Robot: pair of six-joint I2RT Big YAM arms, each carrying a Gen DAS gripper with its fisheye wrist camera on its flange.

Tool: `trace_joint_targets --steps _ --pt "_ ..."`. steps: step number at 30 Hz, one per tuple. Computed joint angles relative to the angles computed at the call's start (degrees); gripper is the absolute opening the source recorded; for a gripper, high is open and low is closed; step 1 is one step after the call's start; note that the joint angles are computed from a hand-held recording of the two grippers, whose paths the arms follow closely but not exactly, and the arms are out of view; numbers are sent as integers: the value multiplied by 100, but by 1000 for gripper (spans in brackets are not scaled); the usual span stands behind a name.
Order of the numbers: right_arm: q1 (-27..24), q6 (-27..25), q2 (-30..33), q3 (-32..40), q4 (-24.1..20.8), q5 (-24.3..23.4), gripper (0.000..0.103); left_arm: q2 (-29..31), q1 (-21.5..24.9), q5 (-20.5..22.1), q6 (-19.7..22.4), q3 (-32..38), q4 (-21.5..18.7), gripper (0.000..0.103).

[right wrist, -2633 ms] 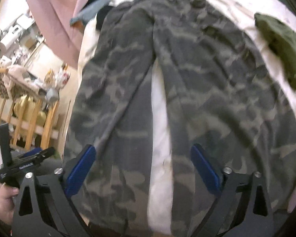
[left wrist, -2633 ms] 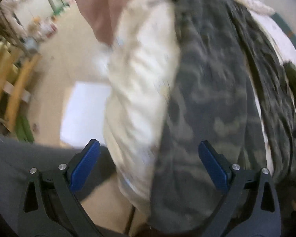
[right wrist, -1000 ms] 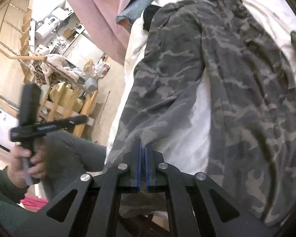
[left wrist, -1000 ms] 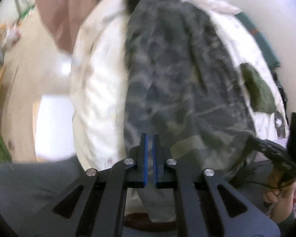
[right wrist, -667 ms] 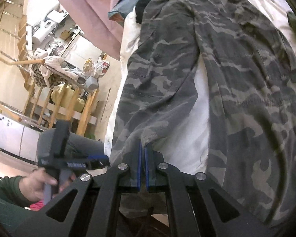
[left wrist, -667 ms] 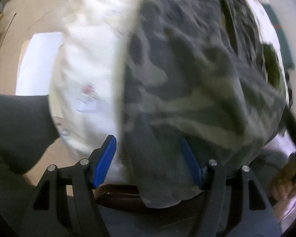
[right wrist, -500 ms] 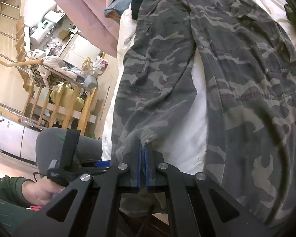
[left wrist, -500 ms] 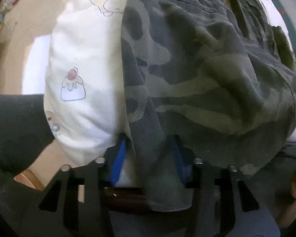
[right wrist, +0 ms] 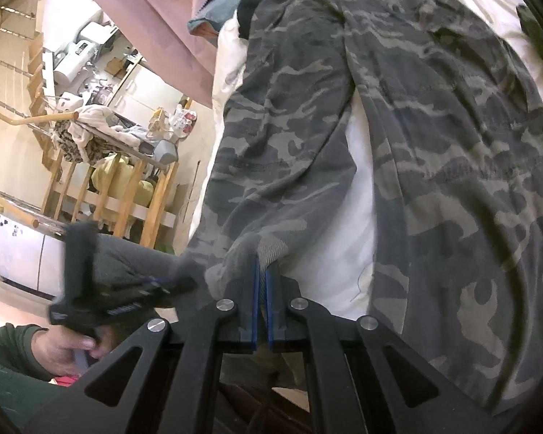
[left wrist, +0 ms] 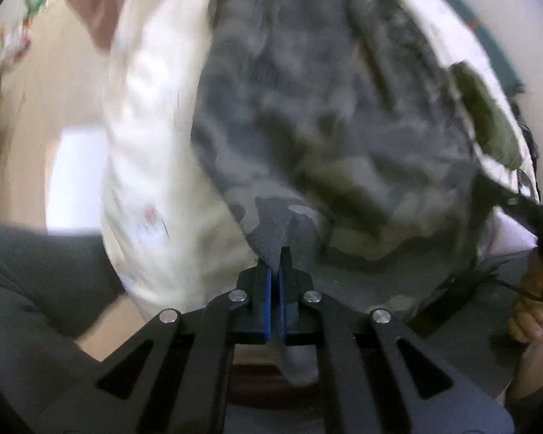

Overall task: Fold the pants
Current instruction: 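Lift the hems with both grippers and fold them toward the waistband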

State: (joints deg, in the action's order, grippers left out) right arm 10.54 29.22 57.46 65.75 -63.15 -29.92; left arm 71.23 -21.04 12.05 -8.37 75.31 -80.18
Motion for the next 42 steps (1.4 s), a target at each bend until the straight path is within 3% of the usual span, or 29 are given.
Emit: trace_joint_targets --steps 13,19,22,25,29,31,33,37,38,40,42 --pt "-387 66 171 371 119 -422 2 325 553 342 205 1259 -118 1" --pt "-522 125 604 866 457 -251 2 996 745 425 454 2313 144 1" --pt "-661 132 1045 1270 738 -56 2 1619 564 72 752 3063 349 1" --pt "-846 46 1741 1802 844 200 2 2605 492 14 751 4149 37 1" --pt "-1040 -33 2921 2674 653 241 2 3540 348 -812 1039 4858 430 2" --pt "-1022 -163 3432 3057 495 291 2 4177 311 -1212 1069 5468 352 2" --pt "-944 -376 3938 3479 318 645 2 4716 386 -1111 880 6111 142 2" --pt "-993 -334 4613 3914 137 523 2 5539 463 -1205 723 7071 -191 5" --pt "-990 -353 4774 4027 21 562 2 5881 483 -1220 708 7472 -512 5" --pt "-967 -493 4973 4182 -128 662 2 6183 492 -1258 705 7796 -767 5" --pt "-963 -457 5081 4262 -162 740 3 6275 464 -1386 778 7784 -661 6"
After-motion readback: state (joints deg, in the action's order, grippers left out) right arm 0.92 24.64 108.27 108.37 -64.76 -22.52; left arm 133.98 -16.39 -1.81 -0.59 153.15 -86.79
